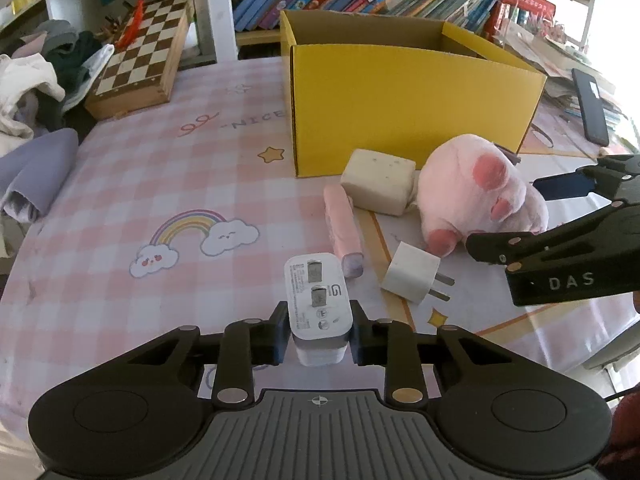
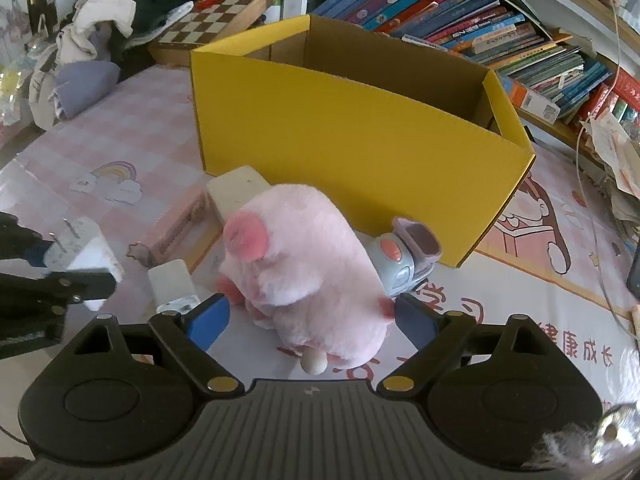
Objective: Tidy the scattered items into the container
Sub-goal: 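Grasp the white phone charger with the left gripper, then grasp the pink plush pig with the right gripper and lift it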
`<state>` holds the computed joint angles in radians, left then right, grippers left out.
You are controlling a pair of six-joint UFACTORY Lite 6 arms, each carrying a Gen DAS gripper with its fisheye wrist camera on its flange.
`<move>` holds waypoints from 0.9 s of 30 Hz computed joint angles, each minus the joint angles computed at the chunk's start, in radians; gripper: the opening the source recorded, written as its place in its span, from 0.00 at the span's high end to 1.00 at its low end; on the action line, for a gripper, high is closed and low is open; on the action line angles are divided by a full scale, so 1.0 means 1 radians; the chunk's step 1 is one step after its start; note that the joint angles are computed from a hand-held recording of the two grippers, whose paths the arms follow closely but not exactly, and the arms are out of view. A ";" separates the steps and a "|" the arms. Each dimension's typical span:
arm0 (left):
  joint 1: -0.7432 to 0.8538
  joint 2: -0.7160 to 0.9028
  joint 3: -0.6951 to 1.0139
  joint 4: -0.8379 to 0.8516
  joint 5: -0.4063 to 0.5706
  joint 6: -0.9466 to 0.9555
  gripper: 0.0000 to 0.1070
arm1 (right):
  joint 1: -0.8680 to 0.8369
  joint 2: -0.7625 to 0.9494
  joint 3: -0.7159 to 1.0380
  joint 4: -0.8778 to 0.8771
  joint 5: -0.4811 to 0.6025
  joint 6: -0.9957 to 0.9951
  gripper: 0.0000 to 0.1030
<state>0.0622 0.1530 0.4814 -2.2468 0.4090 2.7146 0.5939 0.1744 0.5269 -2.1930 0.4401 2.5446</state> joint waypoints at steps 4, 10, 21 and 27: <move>0.001 0.000 0.001 0.006 0.000 -0.007 0.75 | -0.008 0.010 -0.006 -0.042 0.017 0.034 0.31; 0.028 -0.013 0.005 0.111 0.009 -0.101 0.76 | -0.013 -0.068 -0.059 -0.059 0.010 0.062 0.55; 0.082 -0.120 -0.057 0.215 0.068 -0.157 0.76 | 0.082 -0.239 -0.157 0.145 0.040 -0.036 0.64; 0.099 -0.153 -0.079 0.260 0.097 -0.187 0.76 | 0.130 -0.319 -0.206 0.295 0.021 -0.128 0.63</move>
<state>0.1616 0.0000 0.4025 -1.9870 0.5058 2.5279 0.7238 -0.1447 0.3214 -1.8983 0.4615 2.4170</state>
